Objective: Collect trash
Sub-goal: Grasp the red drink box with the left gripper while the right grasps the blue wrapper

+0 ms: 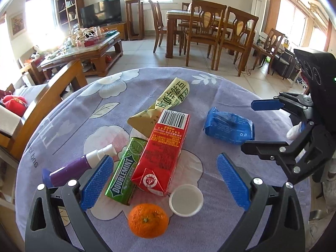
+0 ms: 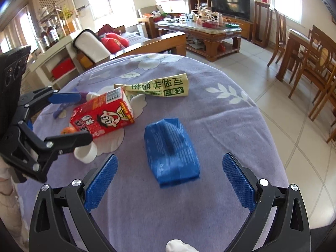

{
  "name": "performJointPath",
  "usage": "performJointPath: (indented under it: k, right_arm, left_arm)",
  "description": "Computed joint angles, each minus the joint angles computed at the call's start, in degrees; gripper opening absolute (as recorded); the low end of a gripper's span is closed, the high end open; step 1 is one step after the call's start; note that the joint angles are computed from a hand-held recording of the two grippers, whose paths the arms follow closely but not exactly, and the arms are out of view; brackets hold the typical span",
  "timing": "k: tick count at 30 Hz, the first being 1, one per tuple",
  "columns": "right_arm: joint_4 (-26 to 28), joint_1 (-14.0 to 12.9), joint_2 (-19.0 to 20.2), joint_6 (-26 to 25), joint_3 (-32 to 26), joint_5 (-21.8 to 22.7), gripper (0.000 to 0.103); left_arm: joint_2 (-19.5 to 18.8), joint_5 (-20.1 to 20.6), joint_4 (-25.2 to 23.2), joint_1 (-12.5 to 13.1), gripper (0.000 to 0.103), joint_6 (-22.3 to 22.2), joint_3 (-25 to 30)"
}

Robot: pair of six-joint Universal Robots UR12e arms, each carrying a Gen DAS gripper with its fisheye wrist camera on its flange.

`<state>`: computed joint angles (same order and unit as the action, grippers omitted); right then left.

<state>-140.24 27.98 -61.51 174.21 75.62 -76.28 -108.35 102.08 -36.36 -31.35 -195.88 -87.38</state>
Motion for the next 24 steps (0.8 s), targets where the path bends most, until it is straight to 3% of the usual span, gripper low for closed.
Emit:
performJointPath:
  k: [6, 8, 10, 15, 16, 20, 22, 24]
  right_arm:
    - [2.0, -0.2, 1.0, -1.3, -1.5, 1.0, 0.097]
    - [2.7, 0.0, 1.4, -2.1, -2.0, 0.8, 0.09]
    - [4.4, 0.3, 1.7, -3.2, -2.7, -0.4, 0.078]
    - [3.9, 0.8, 2.0, -4.7, -2.8, -3.0, 0.058]
    - [4.0, 0.7, 2.1, -4.6, -2.9, -2.7, 0.057]
    - [3.3, 0.6, 2.1, -4.5, -2.7, -2.4, 0.053]
    - [3.0, 0.5, 2.1, -3.9, -2.6, -2.2, 0.05]
    - [2.8, 0.1, 2.0, -2.9, -2.4, -1.3, 0.048]
  left_arm:
    - [-0.2, -0.6, -0.9, 0.4, 0.097, -0.9, 0.3]
    - [-0.4, -0.3, -1.4, 0.4, 0.097, -0.9, 0.7]
    - [-0.6, -0.4, -2.0, 0.4, 0.086, -0.7, 1.0]
    - [-0.8, 0.8, -2.3, 0.4, 0.059, -1.3, 1.3]
    - [-0.5, -0.1, -1.5, 0.6, 0.052, -1.9, 0.9]
    - [-0.3, -1.4, 0.2, 1.1, 0.045, -2.3, 0.2]
    - [-0.3, -2.0, 0.7, 1.2, 0.031, -2.2, 0.1]
    - [-0.3, -2.3, 1.1, 1.2, 0.031, -2.3, 0.0]
